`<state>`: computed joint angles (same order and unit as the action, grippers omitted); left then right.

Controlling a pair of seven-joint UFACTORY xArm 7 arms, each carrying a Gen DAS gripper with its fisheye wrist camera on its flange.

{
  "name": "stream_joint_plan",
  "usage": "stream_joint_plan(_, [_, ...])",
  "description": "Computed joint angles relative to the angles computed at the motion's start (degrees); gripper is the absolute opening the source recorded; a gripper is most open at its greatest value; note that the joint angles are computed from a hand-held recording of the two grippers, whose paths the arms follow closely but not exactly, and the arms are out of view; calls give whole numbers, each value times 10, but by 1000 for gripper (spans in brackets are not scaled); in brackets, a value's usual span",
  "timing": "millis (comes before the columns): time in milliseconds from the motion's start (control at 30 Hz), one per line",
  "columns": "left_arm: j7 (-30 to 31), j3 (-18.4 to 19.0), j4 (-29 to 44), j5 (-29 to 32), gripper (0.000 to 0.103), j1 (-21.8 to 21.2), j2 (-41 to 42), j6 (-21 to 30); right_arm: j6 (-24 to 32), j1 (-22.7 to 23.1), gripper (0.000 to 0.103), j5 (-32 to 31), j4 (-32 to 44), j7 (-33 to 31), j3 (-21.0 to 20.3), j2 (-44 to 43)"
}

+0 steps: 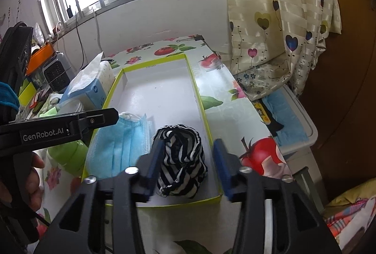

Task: Organize soft objects
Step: 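Open both grippers to drop the mask and striped cloth into the box, then move both grippers back to the pile of soft items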

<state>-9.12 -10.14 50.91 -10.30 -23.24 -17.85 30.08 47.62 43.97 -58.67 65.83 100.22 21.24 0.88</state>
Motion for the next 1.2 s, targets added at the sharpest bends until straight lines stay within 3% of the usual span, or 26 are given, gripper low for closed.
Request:
stream_joint_plan(233, [-10, -5, -18, 18, 54, 6, -29, -6, 19, 8, 51, -4, 4, 6, 3, 0])
stream_joint_plan(600, [-19, -3, -48, 31, 55, 5, -72, -8, 43, 19, 63, -8, 14, 17, 8, 3])
stream_joint_plan(933, [-26, 1, -92, 38, 56, 10, -135, -9, 49, 33, 64, -35, 26, 33, 14, 8])
stream_joint_plan(1000, [-26, 6, -107, 37, 56, 13, -157, -6, 43, 37, 64, -47, 30, 39, 14, 12])
stream_joint_plan(1133, [-32, 9, -142, 46, 56, 29, -213, 4, -26, 37, 64, -99, 24, 88, 9, 12])
stream_joint_plan(1200, [-31, 17, -159, 49, 56, 34, -244, 13, -19, 44, 64, -114, 39, 86, 12, 25])
